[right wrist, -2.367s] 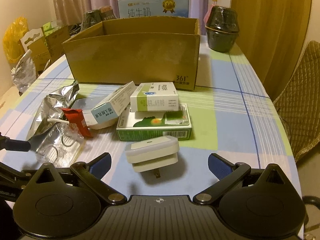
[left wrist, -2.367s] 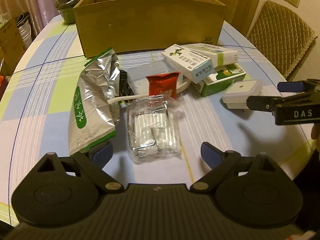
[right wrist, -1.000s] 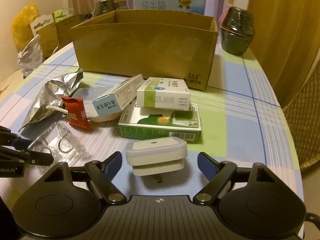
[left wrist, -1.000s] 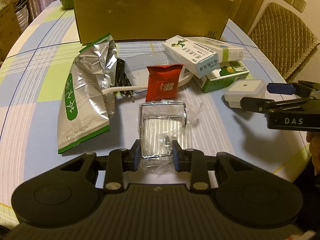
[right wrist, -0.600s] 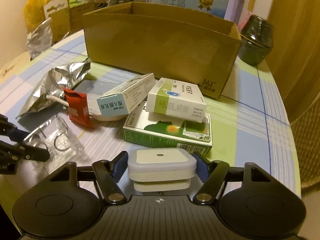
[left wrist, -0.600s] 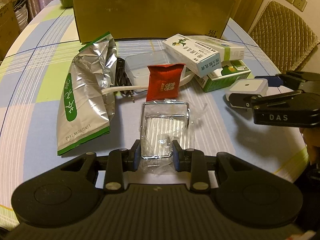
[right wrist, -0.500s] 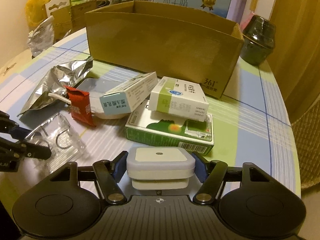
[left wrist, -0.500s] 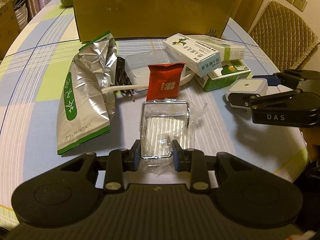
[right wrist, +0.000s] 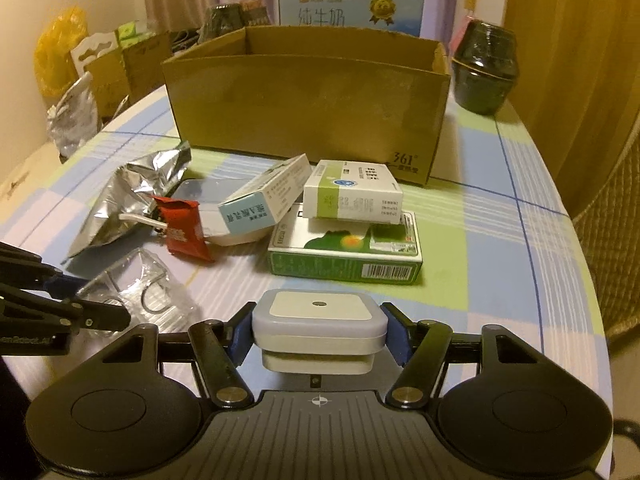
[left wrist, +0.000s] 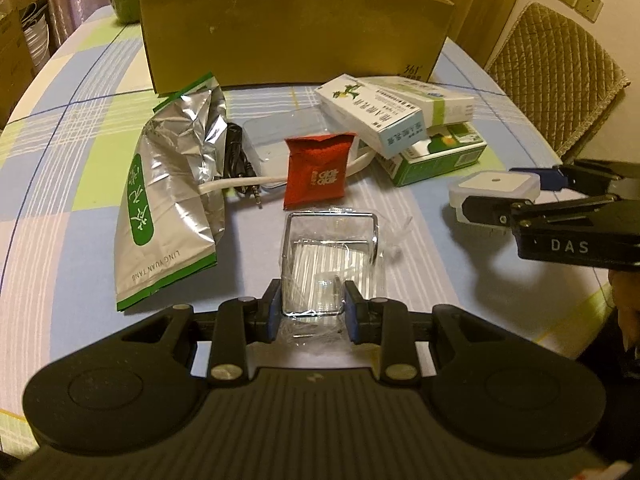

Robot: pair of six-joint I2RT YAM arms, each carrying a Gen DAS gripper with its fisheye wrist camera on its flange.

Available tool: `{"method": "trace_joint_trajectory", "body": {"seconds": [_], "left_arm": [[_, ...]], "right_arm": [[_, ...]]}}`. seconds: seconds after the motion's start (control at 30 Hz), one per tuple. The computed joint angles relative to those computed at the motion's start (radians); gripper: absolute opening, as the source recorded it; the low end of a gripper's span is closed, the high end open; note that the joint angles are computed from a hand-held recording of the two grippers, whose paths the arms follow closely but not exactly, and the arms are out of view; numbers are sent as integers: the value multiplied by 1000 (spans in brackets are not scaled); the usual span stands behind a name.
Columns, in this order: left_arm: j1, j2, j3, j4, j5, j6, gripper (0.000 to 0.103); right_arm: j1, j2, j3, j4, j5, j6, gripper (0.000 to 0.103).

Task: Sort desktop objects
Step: 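Grasp the clear plastic tray with the left tool while the right tool grasps the white plug, then carry the tray and plug into the cardboard box and release both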

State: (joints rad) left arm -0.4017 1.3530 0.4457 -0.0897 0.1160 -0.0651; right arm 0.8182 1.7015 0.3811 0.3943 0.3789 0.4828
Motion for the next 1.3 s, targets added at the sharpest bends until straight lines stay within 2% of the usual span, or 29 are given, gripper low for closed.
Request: {"method": "trace_joint_trajectory", "body": {"seconds": [0.3, 0.5, 0.67, 1.0, 1.3], "left_arm": [[2, -182, -22, -107, 6, -2, 26], [20, -267, 22, -181, 16, 9, 26], [37, -281, 96, -210, 28, 29, 26], [128, -114, 319, -161, 87, 71, 26], [172, 183, 641, -84, 89, 93, 26]], "right_arm": [[99, -172, -19, -143, 95, 105, 62], [124, -285, 8, -238, 151, 103, 62], [97, -337, 46, -264, 161, 66, 62], [-73, -315, 210, -208, 79, -116, 62], [-240, -75, 449, -94, -25, -264, 62]]}}
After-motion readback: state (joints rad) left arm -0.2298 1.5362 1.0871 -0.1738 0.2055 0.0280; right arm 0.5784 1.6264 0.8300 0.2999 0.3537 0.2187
